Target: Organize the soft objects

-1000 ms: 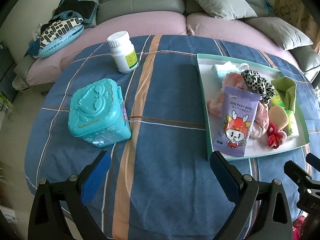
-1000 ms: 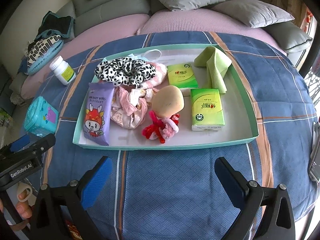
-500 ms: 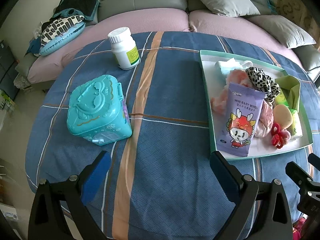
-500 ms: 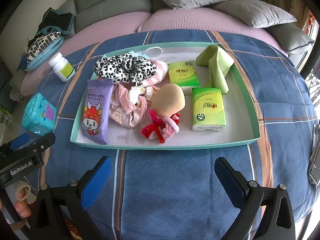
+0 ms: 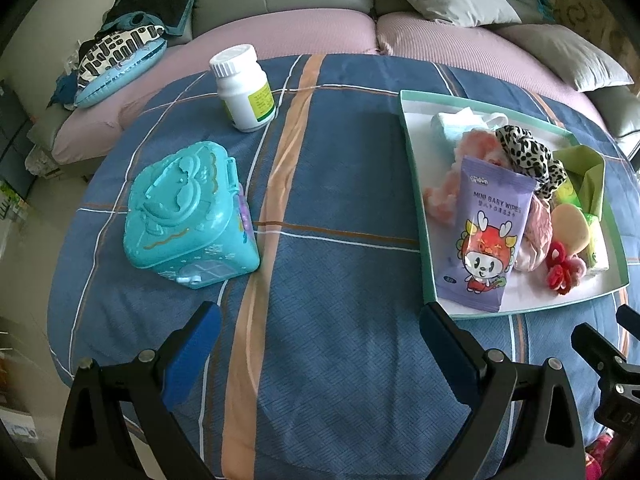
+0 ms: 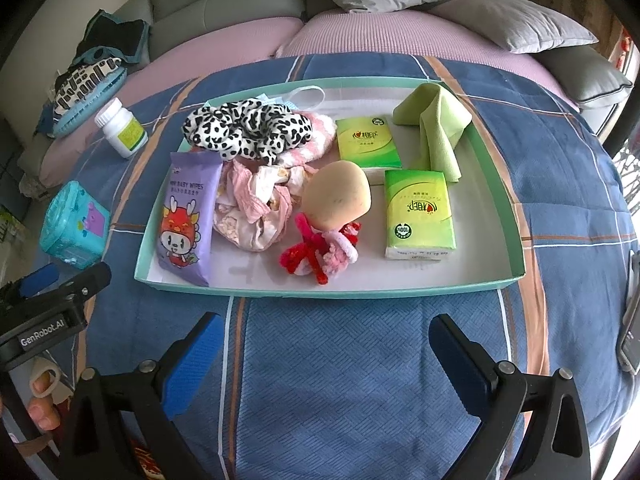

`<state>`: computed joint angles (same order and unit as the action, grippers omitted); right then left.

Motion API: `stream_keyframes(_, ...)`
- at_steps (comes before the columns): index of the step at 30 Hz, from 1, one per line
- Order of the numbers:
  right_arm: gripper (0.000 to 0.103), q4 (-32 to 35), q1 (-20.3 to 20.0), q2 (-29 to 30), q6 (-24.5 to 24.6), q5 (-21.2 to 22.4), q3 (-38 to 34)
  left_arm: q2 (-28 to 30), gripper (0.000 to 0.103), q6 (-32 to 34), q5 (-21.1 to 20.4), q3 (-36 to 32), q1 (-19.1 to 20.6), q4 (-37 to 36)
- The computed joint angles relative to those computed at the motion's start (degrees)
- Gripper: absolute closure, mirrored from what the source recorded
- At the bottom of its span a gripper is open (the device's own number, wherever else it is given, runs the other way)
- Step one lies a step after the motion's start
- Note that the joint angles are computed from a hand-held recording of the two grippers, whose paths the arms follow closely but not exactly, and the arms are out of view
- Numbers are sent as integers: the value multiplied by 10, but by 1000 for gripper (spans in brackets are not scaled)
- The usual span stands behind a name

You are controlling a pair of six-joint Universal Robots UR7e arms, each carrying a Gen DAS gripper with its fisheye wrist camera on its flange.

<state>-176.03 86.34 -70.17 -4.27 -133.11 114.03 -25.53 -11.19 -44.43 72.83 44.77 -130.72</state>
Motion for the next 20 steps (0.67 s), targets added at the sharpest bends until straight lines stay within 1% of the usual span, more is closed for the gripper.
stream_keyframes(13, 0, 6, -3, 3, -2, -1, -4, 1, 4, -2, -20, -10, 5, 10)
stream_keyframes(20, 0, 6, -3, 4, 0, -1, -3, -4, 4, 10, -15, 3, 4, -16)
